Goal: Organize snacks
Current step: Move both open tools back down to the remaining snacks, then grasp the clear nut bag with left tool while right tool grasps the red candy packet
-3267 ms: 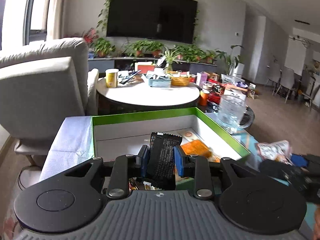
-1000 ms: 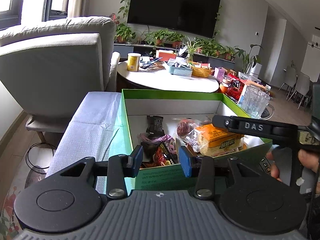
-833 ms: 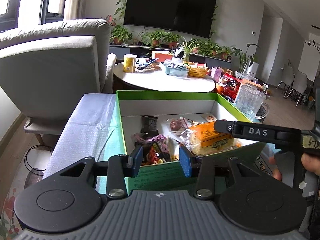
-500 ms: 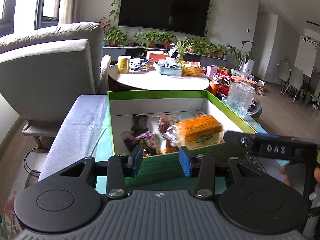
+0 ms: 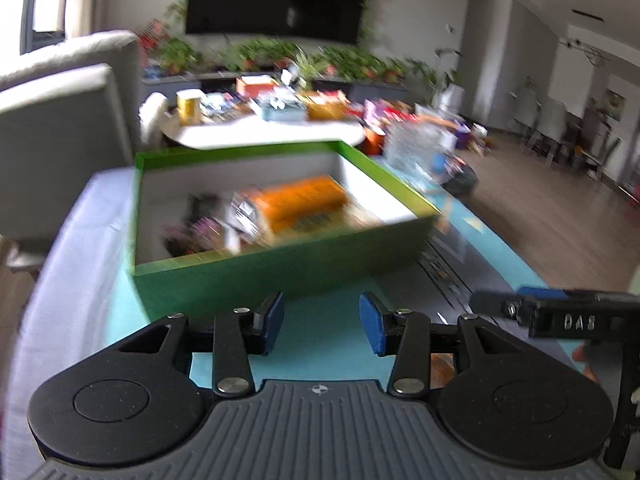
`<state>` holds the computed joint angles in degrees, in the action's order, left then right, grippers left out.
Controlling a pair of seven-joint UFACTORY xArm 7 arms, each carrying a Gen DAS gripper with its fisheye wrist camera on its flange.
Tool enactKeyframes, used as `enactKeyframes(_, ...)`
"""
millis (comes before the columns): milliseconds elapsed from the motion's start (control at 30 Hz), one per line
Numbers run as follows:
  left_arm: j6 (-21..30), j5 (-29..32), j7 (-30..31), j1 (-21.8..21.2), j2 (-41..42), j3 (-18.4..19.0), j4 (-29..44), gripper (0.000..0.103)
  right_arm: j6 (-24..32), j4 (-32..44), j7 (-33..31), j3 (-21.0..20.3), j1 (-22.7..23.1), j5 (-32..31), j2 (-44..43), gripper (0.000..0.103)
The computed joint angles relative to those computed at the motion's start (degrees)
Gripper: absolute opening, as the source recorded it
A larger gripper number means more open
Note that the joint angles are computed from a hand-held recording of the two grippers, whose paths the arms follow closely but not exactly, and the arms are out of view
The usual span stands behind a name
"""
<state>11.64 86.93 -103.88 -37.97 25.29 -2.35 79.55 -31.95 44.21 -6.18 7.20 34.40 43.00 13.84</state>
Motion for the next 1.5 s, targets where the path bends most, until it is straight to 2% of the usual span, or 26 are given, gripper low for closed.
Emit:
enactKeyframes(67, -1.63, -2.93, 3.41, 0.24, 1.08, -0.94, 0.39, 0.039, -0.06, -1.94, 1.1, 0.23, -0.38, 0.22, -1.29, 0.048)
enactKeyframes(167, -3.1, -5.92, 8.04, -1.3, 2.08, -0.6, 0.94, 0.039, -1.27, -3.07, -1.77, -0.01, 0.76, 5.3, -2.07, 0.048)
enactKeyframes(233, -3.37, -7.79, 10.76, -2.48, 2.46, -0.18, 1.36, 0.04, -1.7, -3.99, -1.38, 0.58, 0.2, 6.7, -2.68, 0.048)
enactKeyframes(333, -4.35, -11.0, 14.73, -3.7, 2.76, 0.26, 1.73, 0.042, -2.46, -6.77, 2.75, 1.78, -1.78, 3.72, -3.97, 0.048)
enactKeyframes(467, -4.28, -14.46, 19.32, -6.04, 3.48, 1.17, 2.35, 0.045, -3.21, -8.74, 3.89, 2.47, -2.47, 1.02, -4.48, 0.048)
enactKeyframes(700, 0.6, -27.5, 32.0, -6.96, 6.29, -0.42, 4.0, 0.05, -4.09, -11.31, 5.1, 3.12, -2.88, -1.83, -5.28, 0.048)
enactKeyframes(867, -1.8, -30.61, 31.37, -9.9, 7.12, 3.85, 4.28, 0.053, -4.34, -12.32, 6.74, 3.41, -3.39, -3.86, -5.76, 0.048)
enactKeyframes(900, -2.9, -31.28, 31.32, -10.3, 7.16, 4.64, 3.99, 0.051, -4.66, -12.48, 7.23, 3.53, -3.34, -3.87, -5.78, 0.048)
enactKeyframes(1000, -6.92, -35.02, 32.56, -9.62, 7.17, 5.04, 2.64, 0.037, -4.13, -12.46, 7.82, 3.58, -3.35, -4.09, -5.84, 0.048)
enactKeyframes(1167, -5.84, -36.69, 31.95, -14.5, 6.04, 11.05, 1.21, 0.036, -2.83, -10.86, 6.16, 3.37, -2.2, -1.28, -4.77, 0.048)
enactKeyframes(1233, -5.32, -36.91, 30.94, -16.19, 5.04, 13.43, -0.12, 0.036, -2.58, -8.95, 3.17, 2.9, -0.67, 2.77, -3.56, 0.048)
enactKeyframes(1300, -4.66, -35.74, 28.66, -17.7, 4.02, 15.54, -1.47, 0.036, -3.21, -6.43, -2.06, 2.31, 1.51, 7.99, -1.93, 0.048)
enactKeyframes(1433, -3.32, -30.83, 23.97, -18.53, 2.3, 16.89, -3.08, 0.037, -4.63, -4.23, -6.23, 2.32, 2.8, 10.9, 0.02, 0.047)
enactKeyframes(1467, -2.91, -29.15, 22.96, -18.65, 2.11, 16.93, -3.0, 0.037, -4.58, -4.36, -5.7, 1.79, 3.18, 9.92, 0.04, 0.047)
enactKeyframes(1500, -2.75, -27.1, 21.87, -18.88, 2.03, 17.14, -2.82, 0.04, -4.12, -5.33, -2.78, 3.04, 1.16, 6.55, -0.58, 0.047)
